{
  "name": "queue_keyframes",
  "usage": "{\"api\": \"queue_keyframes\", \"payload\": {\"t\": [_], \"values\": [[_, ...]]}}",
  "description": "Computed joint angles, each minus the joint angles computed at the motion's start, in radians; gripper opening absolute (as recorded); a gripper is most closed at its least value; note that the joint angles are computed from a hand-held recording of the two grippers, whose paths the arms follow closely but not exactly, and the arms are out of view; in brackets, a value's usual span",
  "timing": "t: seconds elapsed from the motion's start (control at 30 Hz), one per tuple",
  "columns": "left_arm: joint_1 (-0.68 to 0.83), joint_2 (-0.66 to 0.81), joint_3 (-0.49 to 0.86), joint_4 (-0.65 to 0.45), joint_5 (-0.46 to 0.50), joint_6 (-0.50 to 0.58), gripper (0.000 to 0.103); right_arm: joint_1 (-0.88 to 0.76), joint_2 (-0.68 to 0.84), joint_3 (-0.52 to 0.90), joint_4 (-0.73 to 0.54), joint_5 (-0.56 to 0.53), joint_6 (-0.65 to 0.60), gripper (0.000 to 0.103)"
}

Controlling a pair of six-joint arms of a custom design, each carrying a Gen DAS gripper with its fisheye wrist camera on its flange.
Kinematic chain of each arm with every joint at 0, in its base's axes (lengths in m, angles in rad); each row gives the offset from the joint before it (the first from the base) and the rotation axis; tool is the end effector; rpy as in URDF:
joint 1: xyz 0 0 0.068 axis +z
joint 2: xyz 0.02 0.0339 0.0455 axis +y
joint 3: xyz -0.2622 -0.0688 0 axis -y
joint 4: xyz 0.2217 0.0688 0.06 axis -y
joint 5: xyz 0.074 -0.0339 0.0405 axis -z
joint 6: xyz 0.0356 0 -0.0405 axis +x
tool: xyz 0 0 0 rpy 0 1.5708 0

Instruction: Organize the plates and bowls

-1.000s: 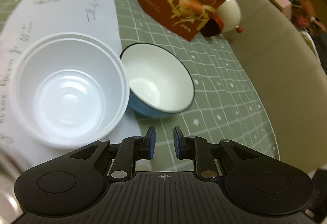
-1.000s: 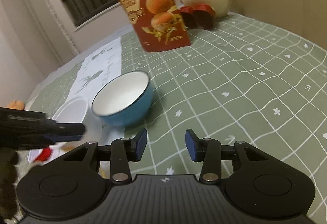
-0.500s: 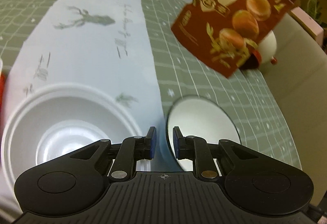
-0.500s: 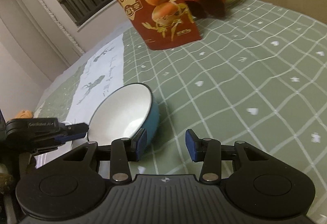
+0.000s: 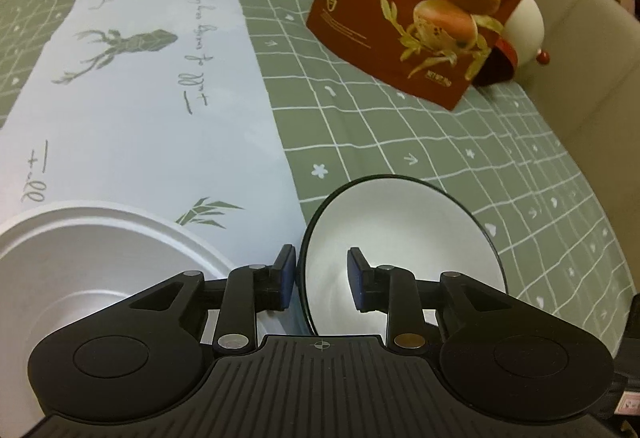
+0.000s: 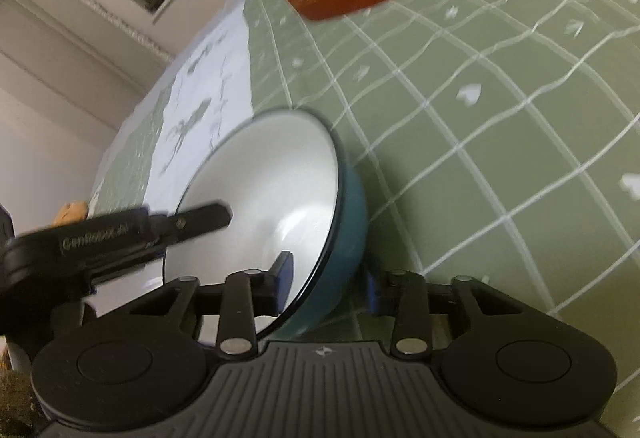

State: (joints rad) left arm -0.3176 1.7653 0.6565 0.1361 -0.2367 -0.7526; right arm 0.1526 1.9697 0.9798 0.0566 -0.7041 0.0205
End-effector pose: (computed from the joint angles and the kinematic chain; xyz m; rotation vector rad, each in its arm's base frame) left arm 0.2727 -0.0809 0.1093 -0.6308 2.4285 -0.1377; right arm 0.3462 0.0766 0.1214 -0.4503 2.3841 0.9502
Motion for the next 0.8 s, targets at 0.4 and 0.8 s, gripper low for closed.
{"api": "queue_keyframes", "payload": {"t": [0.4,0.8], "values": [[-0.316,-0.063,0.008,-0.158,0.064,-0.212,0.03,-0.243,-0.249,-0.28,-0.042,-0.006,-0.26,0.032],[-0.42,0.12,0.134,-0.117,0.008,-0.213,0.027,-0.465,-0.193,-0.318,-0.082,-0.095,-0.431,0.034]]}}
